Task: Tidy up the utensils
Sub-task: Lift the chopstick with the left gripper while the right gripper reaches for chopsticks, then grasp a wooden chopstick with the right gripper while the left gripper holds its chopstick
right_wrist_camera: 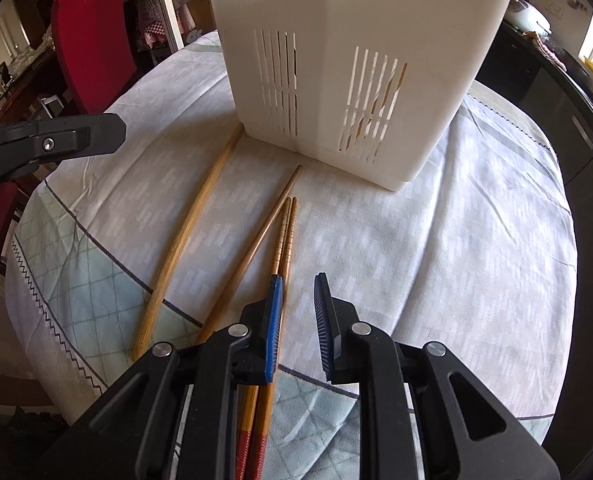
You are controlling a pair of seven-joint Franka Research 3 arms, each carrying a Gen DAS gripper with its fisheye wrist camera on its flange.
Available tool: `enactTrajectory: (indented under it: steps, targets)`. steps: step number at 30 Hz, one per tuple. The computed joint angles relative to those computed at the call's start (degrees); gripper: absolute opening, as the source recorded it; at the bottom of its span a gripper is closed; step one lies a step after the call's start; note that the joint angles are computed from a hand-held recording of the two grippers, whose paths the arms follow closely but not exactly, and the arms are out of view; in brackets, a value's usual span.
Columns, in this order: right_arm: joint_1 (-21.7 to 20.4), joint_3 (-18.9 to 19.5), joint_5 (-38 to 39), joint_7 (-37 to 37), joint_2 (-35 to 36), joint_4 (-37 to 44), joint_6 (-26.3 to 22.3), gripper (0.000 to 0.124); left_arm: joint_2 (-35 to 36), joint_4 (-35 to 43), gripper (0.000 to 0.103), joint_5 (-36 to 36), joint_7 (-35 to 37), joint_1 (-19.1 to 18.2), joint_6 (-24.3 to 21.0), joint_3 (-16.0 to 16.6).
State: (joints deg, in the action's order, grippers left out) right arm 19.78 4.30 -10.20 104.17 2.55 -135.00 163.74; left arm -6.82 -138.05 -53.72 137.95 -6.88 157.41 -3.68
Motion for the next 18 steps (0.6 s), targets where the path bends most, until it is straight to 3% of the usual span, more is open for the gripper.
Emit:
enactTrajectory:
  steps: [6, 9, 12, 14, 18]
  targets:
    - [0.3, -0.2, -1.7, 1.7, 0.4, -0.1, -1.4, 0.017, 0.8, 0.1, 0.006, 4.1, -4.4, 0.1, 2.7, -0.6]
    - [0.3, -0.5, -3.3, 3.0, 0.3, -0.5, -1.1, 0.017, 3.6, 2.2, 0.006, 8.4, -9.2, 0.6, 1.8, -1.2]
    - [0.5, -1.7, -12.1, 10.3, 0.5, -0.1, -1.8, 0.017, 7.3, 4.6, 0.006, 14.6, -17.1, 1.8, 1.5, -2.5]
    - [-0.6, -1.4, -8.1, 6.9, 0.2, -1.0, -0.8, 0.020, 9.3, 5.6, 0.006, 18.9, -22.1, 2.4, 2.3, -3.4]
    - [-1.4, -1.2, -7.3, 5.8, -0.7, -2.3, 0.3, 0.023, 12.7, 6.9, 0.006, 29.0, -33.2, 3.3, 4.4, -4.7]
